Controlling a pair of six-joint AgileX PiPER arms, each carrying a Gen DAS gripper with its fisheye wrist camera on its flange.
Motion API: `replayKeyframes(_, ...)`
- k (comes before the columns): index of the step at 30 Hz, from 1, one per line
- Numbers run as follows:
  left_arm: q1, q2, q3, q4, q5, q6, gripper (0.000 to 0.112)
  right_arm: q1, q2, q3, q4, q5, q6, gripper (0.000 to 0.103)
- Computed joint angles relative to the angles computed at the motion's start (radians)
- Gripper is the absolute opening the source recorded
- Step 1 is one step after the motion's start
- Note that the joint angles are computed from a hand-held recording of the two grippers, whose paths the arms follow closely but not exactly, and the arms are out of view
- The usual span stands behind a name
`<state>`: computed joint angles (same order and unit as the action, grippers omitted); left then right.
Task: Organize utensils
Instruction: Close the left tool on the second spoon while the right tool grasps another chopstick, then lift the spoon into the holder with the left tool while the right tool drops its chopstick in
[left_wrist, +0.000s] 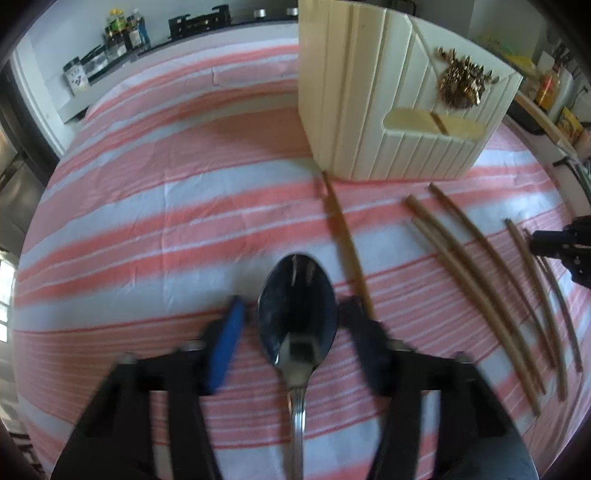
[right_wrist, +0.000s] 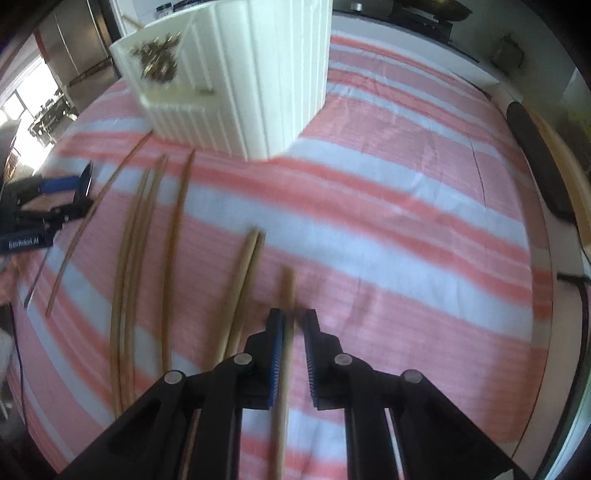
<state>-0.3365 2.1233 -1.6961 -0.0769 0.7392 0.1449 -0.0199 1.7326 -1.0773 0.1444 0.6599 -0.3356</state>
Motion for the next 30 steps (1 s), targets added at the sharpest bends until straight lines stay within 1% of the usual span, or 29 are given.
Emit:
replayKeyframes(1, -0.003, 0.003, -0.006, 0.008, 0.003, -0.009, 0.042, -0.001, 0.006, -0.005, 0.006, -0.010, 0.001, 0.006)
replayKeyframes(2, -0.002, -0.001, -0.002, 0.008, -0.001, -0.010, 0.042, -0.010, 0.010, -0.009, 0.035, -0.015, -0.014, 0.006)
replayKeyframes(3, 0.001, -0.004, -0.001, 0.003, -0.003, -0.003, 0.041, -0.032, 0.007, -0.007, 0.101, -0.020, -0.055, 0.006)
replayKeyframes(5, 0.010, -0.049, 0.053, -0.015, -0.034, 0.018, 0.041, -0.064, -0.032, 0.013, 0.197, -0.031, -0.121, 0.006)
replayKeyframes(6, 0.021, -0.092, 0.099, -0.045, -0.061, 0.046, 0.041, -0.077, -0.066, 0.030, 0.255, -0.040, -0.162, 0.006)
replayKeyframes(8, 0.043, -0.163, 0.161, -0.123, -0.088, 0.116, 0.041, -0.112, -0.161, 0.070, 0.368, -0.036, -0.259, 0.006)
replayKeyframes(11, 0.088, -0.304, 0.269, -0.255, -0.121, 0.239, 0.041, -0.143, -0.329, 0.103, 0.440, 0.010, -0.316, 0.006)
replayKeyframes(12, 0.113, -0.359, 0.305, -0.319, -0.119, 0.293, 0.041, -0.150, -0.390, 0.111, 0.451, 0.029, -0.327, 0.006)
replayKeyframes(13, 0.124, -0.385, 0.320, -0.353, -0.118, 0.316, 0.041, -0.152, -0.442, 0.114, 0.449, 0.044, -0.328, 0.006)
replayKeyframes(15, 0.182, -0.474, 0.370, -0.487, -0.095, 0.423, 0.041, -0.156, -0.540, 0.119, 0.442, 0.068, -0.325, 0.006)
replayKeyframes(17, 0.217, -0.521, 0.388, -0.562, -0.074, 0.480, 0.041, -0.163, -0.609, 0.126, 0.444, 0.085, -0.326, 0.006)
replayKeyframes(20, 0.272, -0.585, 0.425, -0.662, -0.045, 0.564, 0.041, -0.139, -0.697, 0.148, 0.422, 0.064, -0.282, 0.006)
replayKeyframes(23, 0.288, -0.619, 0.426, -0.700, -0.027, 0.589, 0.041, -0.124, -0.731, 0.147, 0.418, 0.028, -0.259, 0.006)
replayKeyframes(25, 0.285, -0.625, 0.407, -0.696, -0.020, 0.581, 0.041, -0.087, -0.737, 0.137, 0.374, -0.013, -0.203, 0.006)
replayKeyframes(26, 0.287, -0.616, 0.379, -0.693, -0.005, 0.571, 0.041, -0.081, -0.722, 0.126, 0.373, -0.033, -0.199, 0.006)
replayKeyframes(27, 0.292, -0.605, 0.354, -0.696, 0.012, 0.565, 0.041, -0.075, -0.719, 0.107, 0.363, -0.033, -0.180, 0.006)
replayKeyframes(30, 0.314, -0.563, 0.228, -0.720, 0.098, 0.524, 0.041, -0.051, -0.677, 0.020, 0.319, -0.043, -0.121, 0.006)
